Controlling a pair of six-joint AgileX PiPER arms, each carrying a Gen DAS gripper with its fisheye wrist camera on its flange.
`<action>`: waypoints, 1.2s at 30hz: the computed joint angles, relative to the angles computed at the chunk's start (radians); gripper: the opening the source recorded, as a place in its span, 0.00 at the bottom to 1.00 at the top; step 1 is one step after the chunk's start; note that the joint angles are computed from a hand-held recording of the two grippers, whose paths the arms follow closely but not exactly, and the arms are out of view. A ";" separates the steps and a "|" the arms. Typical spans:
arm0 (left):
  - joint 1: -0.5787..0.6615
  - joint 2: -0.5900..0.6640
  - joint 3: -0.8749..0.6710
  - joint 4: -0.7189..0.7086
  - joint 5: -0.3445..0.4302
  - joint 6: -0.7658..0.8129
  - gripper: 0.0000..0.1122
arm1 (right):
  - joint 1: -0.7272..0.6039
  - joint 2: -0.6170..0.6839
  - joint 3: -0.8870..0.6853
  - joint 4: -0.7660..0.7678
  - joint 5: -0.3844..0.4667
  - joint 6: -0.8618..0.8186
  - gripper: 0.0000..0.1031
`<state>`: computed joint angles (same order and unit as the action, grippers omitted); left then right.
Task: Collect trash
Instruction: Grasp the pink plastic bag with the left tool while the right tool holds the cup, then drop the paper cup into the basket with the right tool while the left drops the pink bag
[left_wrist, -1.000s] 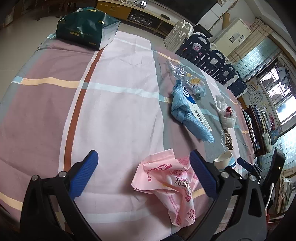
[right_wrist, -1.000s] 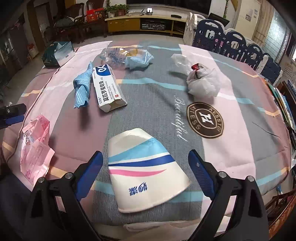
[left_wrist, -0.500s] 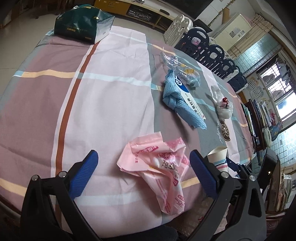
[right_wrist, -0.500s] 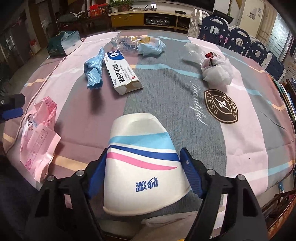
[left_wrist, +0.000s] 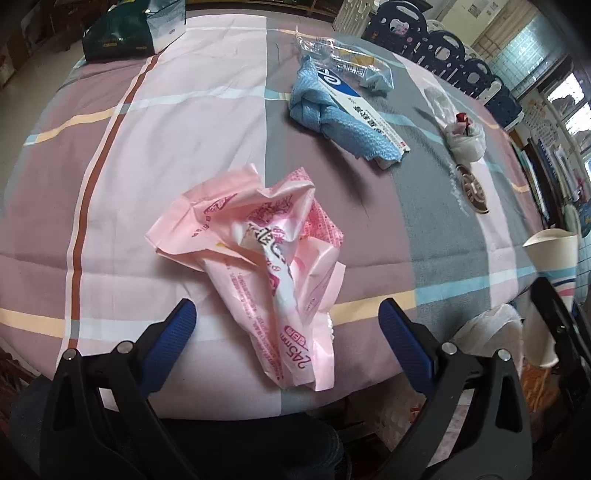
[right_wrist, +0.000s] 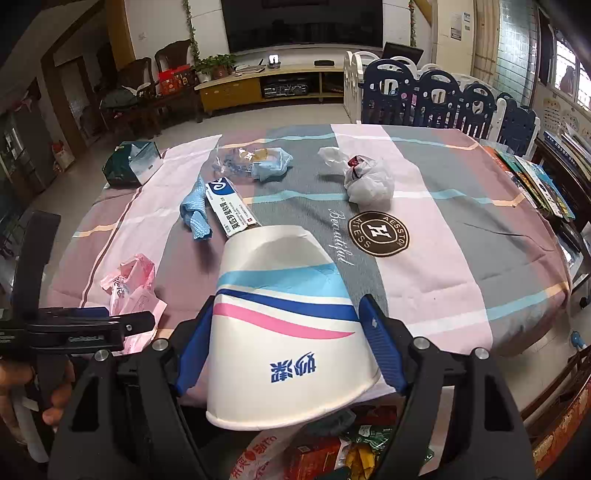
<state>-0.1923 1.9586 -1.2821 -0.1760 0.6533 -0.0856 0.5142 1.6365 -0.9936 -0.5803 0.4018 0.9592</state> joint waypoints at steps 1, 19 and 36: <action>-0.014 0.000 -0.001 0.037 -0.004 -0.026 0.87 | 0.003 -0.008 0.008 -0.006 0.002 0.011 0.73; 0.022 -0.029 0.082 -0.104 -0.078 0.092 0.20 | 0.032 -0.089 0.098 -0.034 -0.037 0.119 0.73; 0.060 -0.068 0.135 -0.198 -0.144 0.143 0.16 | 0.064 -0.057 0.086 -0.051 -0.036 0.147 0.73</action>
<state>-0.1321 1.8903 -1.1475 -0.3738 0.5092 0.0578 0.5779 1.5791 -0.9077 -0.6310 0.3653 1.1060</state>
